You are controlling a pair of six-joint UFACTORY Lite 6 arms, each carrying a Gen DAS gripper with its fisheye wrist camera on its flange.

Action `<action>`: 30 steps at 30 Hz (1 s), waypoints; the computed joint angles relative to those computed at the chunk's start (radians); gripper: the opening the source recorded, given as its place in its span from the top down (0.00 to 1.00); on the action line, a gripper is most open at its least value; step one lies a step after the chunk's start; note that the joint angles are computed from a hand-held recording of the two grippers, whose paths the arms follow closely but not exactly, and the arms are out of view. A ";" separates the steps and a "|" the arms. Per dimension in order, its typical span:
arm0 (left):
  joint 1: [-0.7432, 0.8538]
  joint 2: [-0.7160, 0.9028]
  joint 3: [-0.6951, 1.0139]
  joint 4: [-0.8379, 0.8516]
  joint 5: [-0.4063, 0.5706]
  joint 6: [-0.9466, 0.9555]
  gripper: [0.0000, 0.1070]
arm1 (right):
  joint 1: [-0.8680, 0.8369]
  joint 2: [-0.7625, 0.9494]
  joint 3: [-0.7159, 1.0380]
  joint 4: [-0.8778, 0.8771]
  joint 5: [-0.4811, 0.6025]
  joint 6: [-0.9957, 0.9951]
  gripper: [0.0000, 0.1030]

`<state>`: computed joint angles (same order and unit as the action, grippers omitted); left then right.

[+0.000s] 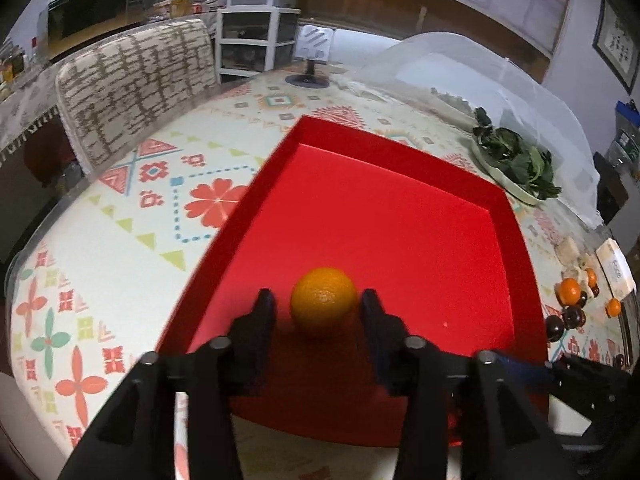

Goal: Organize fruits
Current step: 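Carry both oranges over the red tray and open both grippers, then grasp another orange with the right gripper while the left gripper grasps one too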

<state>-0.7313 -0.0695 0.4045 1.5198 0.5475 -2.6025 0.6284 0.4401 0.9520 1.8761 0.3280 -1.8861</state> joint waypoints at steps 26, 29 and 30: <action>-0.341 0.125 0.365 -0.190 0.167 0.223 0.31 | -0.673 -0.508 -0.480 -0.140 0.270 -0.119 0.37; -0.346 0.242 0.477 -0.188 0.118 0.254 0.31 | -0.915 -0.468 -0.463 -0.275 0.339 -0.118 0.37; -0.347 0.283 0.518 -0.192 0.104 0.272 0.31 | -0.993 -0.450 -0.446 -0.309 0.356 -0.127 0.37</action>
